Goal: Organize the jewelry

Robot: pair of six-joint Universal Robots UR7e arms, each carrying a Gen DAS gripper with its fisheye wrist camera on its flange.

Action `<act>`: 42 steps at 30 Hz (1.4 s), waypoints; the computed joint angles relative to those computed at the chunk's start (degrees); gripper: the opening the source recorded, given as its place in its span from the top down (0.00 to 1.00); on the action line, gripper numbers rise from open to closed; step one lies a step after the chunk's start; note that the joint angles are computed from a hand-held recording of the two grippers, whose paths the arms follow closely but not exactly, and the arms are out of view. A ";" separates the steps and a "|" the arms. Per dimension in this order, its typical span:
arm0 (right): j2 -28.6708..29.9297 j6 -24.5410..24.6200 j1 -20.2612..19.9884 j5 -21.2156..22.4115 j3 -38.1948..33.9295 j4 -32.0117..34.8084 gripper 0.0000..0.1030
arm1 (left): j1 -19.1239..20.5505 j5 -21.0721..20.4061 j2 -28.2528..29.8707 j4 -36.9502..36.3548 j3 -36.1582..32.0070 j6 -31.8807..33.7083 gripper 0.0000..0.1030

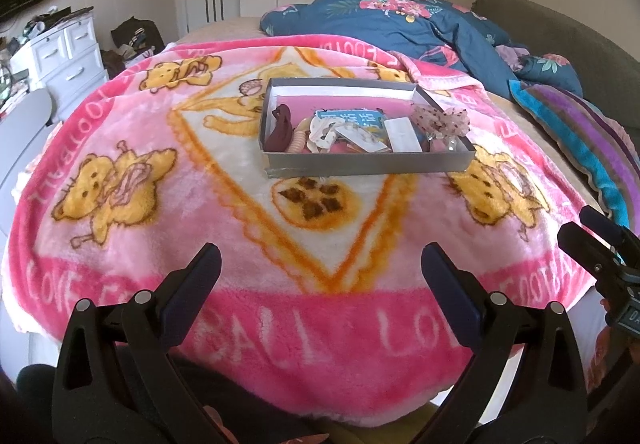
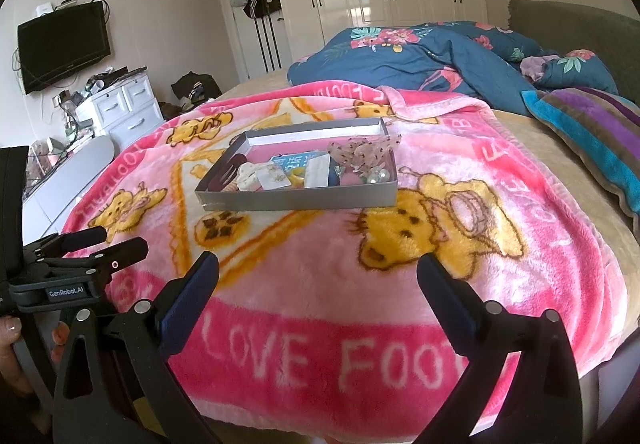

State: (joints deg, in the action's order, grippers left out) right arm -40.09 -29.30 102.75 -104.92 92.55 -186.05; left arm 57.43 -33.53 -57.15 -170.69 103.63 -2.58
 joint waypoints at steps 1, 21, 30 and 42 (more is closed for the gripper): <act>0.08 0.07 0.05 -0.06 0.07 -0.26 0.04 | 0.01 -0.10 -0.02 0.05 -0.03 0.02 0.09; -0.06 -0.71 0.08 -0.51 0.24 -0.01 0.04 | 0.64 -0.83 0.44 0.82 -0.27 -0.16 0.09; 0.51 -1.87 0.25 -1.32 0.66 -3.24 0.04 | 1.43 -0.31 0.94 5.07 -1.34 -3.04 0.09; 1.21 0.59 -2.63 -3.18 -4.09 -2.20 0.04 | 5.50 2.15 0.98 11.79 -8.90 -9.16 0.09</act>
State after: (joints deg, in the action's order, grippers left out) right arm -38.88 -28.71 100.12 -108.10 88.46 -188.25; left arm 62.93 -31.38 -56.18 -158.89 94.73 -11.74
